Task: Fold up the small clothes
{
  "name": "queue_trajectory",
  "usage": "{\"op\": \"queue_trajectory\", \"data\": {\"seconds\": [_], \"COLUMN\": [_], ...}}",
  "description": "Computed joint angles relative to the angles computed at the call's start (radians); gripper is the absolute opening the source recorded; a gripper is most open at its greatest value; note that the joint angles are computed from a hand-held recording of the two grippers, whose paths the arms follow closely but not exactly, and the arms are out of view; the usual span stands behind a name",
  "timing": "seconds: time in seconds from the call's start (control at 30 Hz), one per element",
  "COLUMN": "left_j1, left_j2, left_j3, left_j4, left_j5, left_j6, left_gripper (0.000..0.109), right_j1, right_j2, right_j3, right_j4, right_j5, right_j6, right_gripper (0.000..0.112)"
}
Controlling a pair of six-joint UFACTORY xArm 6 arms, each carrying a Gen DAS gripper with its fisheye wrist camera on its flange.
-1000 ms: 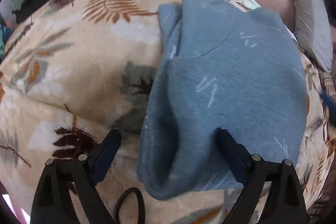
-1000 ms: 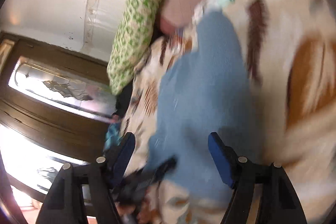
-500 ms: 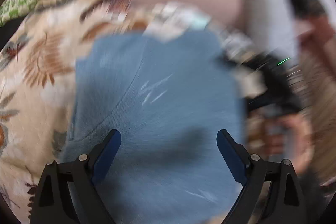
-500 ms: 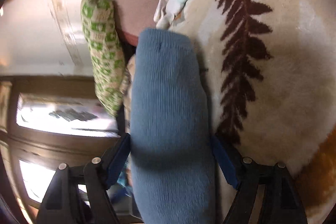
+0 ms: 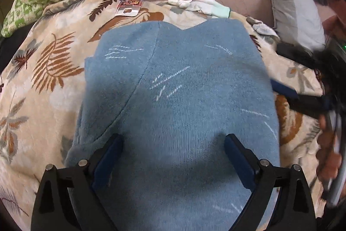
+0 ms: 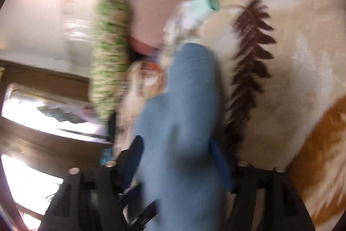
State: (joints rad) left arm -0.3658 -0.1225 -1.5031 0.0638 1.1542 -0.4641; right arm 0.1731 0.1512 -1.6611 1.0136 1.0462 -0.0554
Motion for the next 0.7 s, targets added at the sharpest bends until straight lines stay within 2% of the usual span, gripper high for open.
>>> {"op": "queue_trajectory", "data": {"seconds": [0.1,0.17,0.23,0.33,0.43,0.47,0.5,0.57,0.63,0.7], "left_j1": [-0.004,-0.001,0.000,0.012,0.001,-0.003,-0.005,-0.010,-0.017,-0.018], "left_j2": [-0.049,-0.071,-0.083,-0.081,-0.096,-0.093,-0.092,-0.089,-0.091,-0.097], "left_j3": [0.017,0.032,0.046,0.071,0.089,0.083,0.082,0.085,0.096,0.110], "left_j4": [-0.011,-0.009,0.002,-0.003,0.017,0.020,0.019,0.034,0.054,0.064], "left_j5": [-0.002,-0.020,-0.021,0.009,-0.002,0.004,0.006,0.010,0.007,-0.006], "left_j6": [-0.017,-0.017,-0.021,-0.032,-0.030,-0.031,-0.035,-0.039,-0.042,-0.051], "left_gripper": [0.095,0.095,0.095,0.094,0.094,0.094,0.094,0.094,0.095,0.095], "right_j1": [0.010,0.006,-0.004,0.023,-0.004,-0.001,0.006,0.025,0.069,0.102], "right_j2": [-0.073,-0.089,-0.102,-0.066,-0.084,-0.089,-0.090,-0.096,-0.118,-0.142], "right_j3": [0.064,0.082,0.106,0.137,0.187,0.176,0.161,0.142,0.112,0.088], "right_j4": [-0.026,-0.003,-0.008,-0.057,0.032,0.001,-0.035,-0.099,-0.216,-0.308], "right_j5": [0.023,0.075,0.095,0.088,0.089,0.097,0.099,0.088,0.053,0.026], "right_j6": [-0.001,-0.019,-0.060,-0.037,-0.037,-0.027,-0.039,-0.004,0.024,0.036], "right_gripper": [0.077,0.077,0.077,0.078,0.076,0.073,0.061,0.048,0.042,0.041]}}
